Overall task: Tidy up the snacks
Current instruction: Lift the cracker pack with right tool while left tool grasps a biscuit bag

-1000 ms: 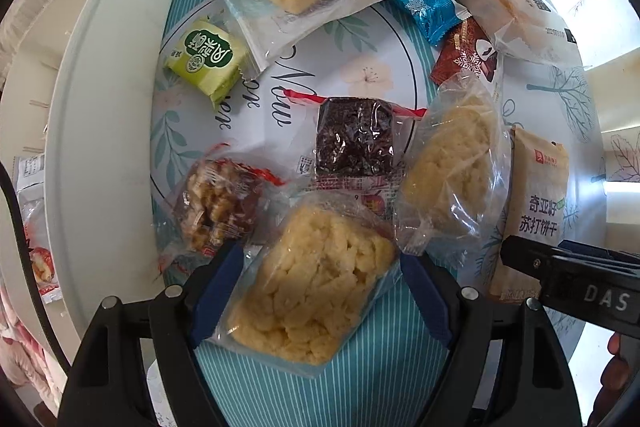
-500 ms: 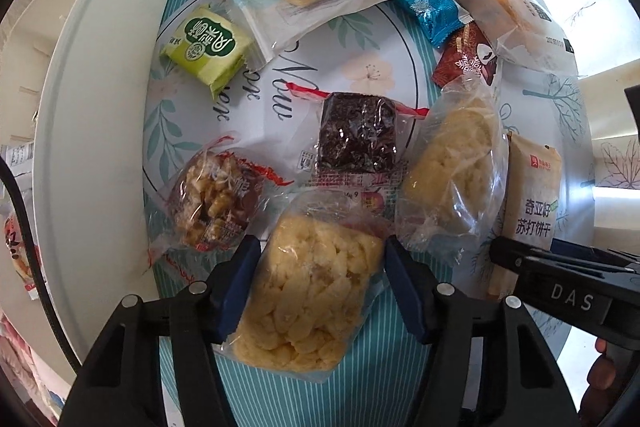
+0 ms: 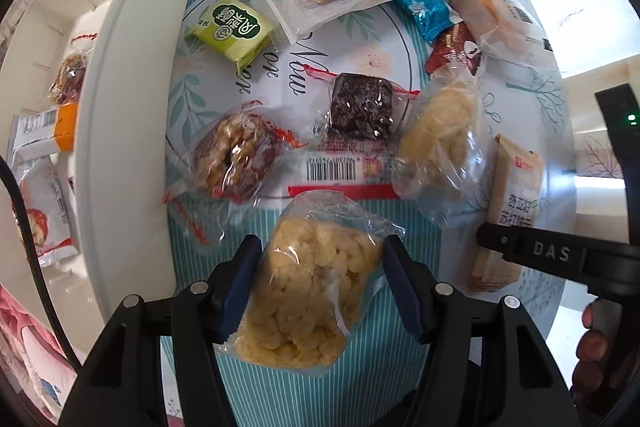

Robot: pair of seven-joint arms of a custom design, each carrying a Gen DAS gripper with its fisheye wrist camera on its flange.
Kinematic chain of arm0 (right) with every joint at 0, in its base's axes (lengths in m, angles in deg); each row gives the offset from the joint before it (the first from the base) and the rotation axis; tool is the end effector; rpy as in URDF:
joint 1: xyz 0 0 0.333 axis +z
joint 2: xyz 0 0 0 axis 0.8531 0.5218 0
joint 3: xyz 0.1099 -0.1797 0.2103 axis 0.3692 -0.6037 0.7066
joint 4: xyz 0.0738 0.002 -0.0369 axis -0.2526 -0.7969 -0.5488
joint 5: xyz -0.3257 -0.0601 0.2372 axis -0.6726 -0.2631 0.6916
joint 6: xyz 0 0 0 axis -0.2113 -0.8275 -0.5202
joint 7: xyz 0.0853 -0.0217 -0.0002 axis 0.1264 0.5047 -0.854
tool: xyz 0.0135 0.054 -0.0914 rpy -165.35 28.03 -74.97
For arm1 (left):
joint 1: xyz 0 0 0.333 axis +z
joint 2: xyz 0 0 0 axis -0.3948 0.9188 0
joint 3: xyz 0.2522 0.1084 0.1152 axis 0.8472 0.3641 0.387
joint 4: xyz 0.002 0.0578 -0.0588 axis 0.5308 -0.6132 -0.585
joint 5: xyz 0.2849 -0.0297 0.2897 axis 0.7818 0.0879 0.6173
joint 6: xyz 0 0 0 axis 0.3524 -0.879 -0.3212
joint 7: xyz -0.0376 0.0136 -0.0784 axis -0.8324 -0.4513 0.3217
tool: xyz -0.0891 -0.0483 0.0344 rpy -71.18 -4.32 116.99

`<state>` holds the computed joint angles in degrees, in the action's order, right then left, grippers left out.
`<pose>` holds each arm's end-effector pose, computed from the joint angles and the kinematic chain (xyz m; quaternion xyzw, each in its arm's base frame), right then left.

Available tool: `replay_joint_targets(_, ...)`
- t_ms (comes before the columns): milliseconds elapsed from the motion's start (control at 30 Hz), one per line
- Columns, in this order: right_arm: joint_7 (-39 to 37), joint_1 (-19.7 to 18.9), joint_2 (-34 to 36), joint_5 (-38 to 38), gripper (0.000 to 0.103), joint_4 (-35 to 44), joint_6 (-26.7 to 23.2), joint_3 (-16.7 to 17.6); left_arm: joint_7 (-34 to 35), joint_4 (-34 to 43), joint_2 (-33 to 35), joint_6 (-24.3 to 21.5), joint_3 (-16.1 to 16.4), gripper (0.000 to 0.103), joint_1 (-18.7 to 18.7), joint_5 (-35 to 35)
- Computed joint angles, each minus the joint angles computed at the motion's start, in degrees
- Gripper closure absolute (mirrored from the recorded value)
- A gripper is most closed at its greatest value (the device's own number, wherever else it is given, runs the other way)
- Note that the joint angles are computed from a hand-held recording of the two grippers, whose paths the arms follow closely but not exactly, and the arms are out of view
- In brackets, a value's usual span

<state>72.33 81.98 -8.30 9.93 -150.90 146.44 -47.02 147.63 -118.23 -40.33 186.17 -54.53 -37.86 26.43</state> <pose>0.6142 0.3272 0.2676 0.5249 -0.8368 -0.1365 0.0747 0.5956 -0.3202 0.3110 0.6263 -0.7782 0.0355 0.0302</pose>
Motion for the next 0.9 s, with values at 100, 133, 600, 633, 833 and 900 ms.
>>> replay_joint_targets(100,0.64,-0.56,-1.19,2.39,0.049,-2.32,1.30,0.62,0.98,-2.14,-2.28,0.37,-0.58,0.042,0.93,-1.72)
replay_joint_targets(133,0.53,-0.84,-2.12,3.15,0.049,-3.89,1.98,0.78,1.27,-2.57,-2.90,0.40,-0.67,0.042,1.08,-2.13)
replay_joint_targets(600,3.00,-0.46,-13.97,10.07,0.049,-20.37,10.44,2.73,7.75,-11.26,-15.97,2.83,-0.22,0.042,2.95,-8.72)
replay_joint_targets(633,3.69,0.01,-14.78,9.73,0.049,-21.00,11.24,2.78,7.70,-10.67,-15.77,2.76,-0.14,0.042,2.66,-8.66)
replay_joint_targets(833,7.44,2.13,-20.64,7.16,0.049,-25.12,15.26,3.11,11.89,-12.39,-19.39,4.12,0.68,0.042,2.93,-10.59)
replay_joint_targets(900,8.95,2.67,-22.67,5.70,0.049,-26.11,16.08,3.13,13.46,-13.13,-20.64,4.76,1.07,0.042,3.22,-11.19)
